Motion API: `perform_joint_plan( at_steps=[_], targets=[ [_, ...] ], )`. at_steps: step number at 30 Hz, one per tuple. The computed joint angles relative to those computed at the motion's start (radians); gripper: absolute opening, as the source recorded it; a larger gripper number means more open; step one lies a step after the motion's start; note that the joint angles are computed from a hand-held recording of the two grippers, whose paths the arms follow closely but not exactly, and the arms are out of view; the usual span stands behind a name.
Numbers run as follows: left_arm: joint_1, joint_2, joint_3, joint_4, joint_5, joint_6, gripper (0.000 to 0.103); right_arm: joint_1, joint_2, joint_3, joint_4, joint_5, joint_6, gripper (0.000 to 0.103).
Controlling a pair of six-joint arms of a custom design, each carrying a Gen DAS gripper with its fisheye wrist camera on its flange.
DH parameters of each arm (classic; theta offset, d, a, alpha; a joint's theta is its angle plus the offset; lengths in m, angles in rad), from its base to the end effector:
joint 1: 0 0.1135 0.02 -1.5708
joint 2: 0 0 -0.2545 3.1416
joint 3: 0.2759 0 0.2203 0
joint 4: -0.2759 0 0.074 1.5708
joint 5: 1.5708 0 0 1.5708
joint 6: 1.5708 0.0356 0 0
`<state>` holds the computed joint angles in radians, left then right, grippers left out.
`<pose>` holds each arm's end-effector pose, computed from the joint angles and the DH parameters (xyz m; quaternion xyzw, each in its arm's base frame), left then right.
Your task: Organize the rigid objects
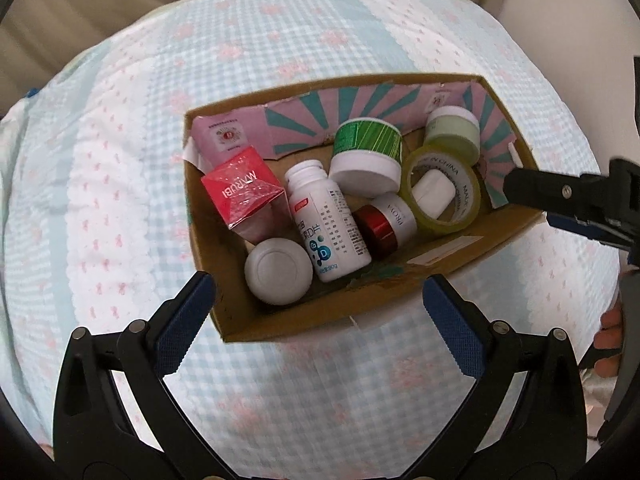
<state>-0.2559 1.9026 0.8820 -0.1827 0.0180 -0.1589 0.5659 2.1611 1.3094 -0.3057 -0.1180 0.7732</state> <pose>0.2942 -0.0776 0.1025 0.0493 0.9819 -0.0463 0.1770 0.3273 0.2128 0.1048 0.0891 0.9730 0.1724 0.1248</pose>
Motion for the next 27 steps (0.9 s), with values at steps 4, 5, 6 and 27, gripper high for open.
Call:
perform_joint_plan(
  at_steps=[4,5,6,27],
  targets=[
    [-0.030,-0.087,-0.007,-0.061,-0.039,-0.072,0.103,-0.010,-0.058,-0.032,-0.018,-0.022,-0.044,0.103],
    [-0.040,-0.110,-0.006,-0.083,-0.050,-0.091,0.103,-0.014,-0.069,-0.032,-0.027,-0.029,-0.056,0.103],
    [-0.054,-0.129,0.000,-0.109,-0.066,-0.112,0.103,-0.020,-0.084,-0.031,-0.043,-0.037,-0.074,0.103],
    [-0.513,-0.436,0.874,-0.907,-0.654,-0.498,0.103,-0.107,-0.673,0.439,-0.719,0.252,-0.601,0.103]
  ],
)
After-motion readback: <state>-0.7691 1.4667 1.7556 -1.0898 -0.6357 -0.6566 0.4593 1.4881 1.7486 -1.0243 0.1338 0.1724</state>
